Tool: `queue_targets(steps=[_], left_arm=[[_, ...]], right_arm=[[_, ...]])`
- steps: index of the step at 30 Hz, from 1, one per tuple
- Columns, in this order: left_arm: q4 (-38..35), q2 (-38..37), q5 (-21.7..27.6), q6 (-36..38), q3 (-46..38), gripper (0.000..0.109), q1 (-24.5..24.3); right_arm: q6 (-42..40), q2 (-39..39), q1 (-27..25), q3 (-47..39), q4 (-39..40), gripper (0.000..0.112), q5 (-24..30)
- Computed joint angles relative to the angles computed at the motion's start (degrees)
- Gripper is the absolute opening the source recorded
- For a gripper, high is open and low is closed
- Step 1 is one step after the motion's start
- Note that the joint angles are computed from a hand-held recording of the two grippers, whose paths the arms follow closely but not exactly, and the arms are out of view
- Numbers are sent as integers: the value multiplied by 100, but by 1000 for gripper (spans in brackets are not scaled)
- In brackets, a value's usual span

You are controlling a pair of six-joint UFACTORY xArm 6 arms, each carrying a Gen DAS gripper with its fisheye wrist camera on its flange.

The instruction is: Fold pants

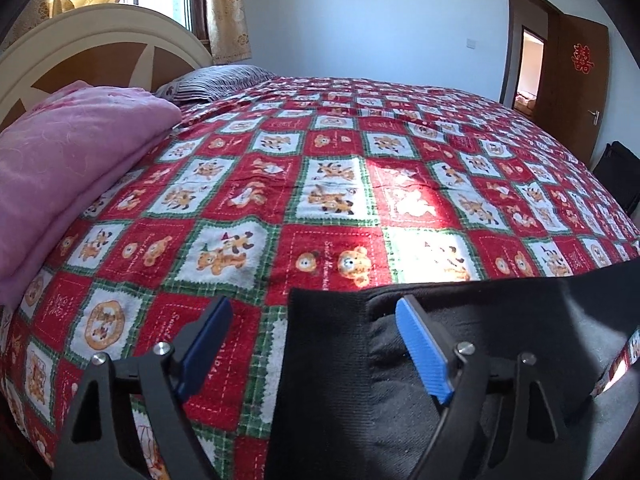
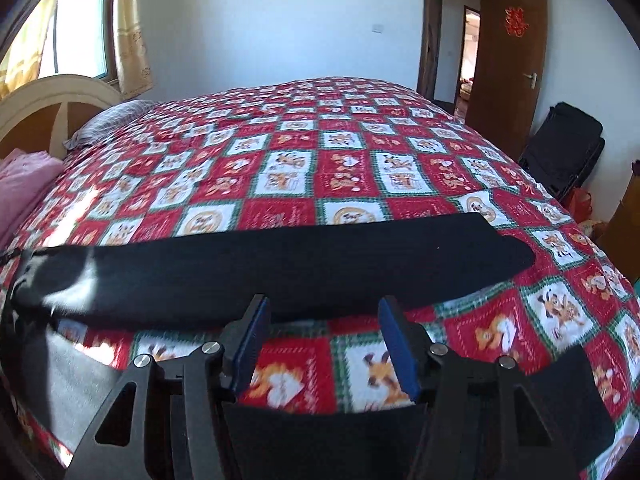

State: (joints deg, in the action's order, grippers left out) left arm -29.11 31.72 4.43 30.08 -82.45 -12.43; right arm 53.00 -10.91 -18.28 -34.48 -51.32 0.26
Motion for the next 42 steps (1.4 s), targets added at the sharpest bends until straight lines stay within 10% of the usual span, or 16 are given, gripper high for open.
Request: queue_targets(steps=[18, 22, 35, 42], left_arm=[[-160, 968, 1452, 274, -1430, 55, 172], [-1003, 979, 1699, 866, -1528, 50, 237], [-1692, 955, 1825, 1444, -1515, 35, 242], [-1203, 963, 1617, 1096, -1462, 47, 183]], right_arm=[[-628, 895, -584, -664, 607, 58, 186], [-564, 949, -707, -850, 443, 43, 294], [-3360, 1884, -1204, -2028, 3657, 42, 815], [-4681, 2893, -1280, -3363, 5142, 66, 1802]])
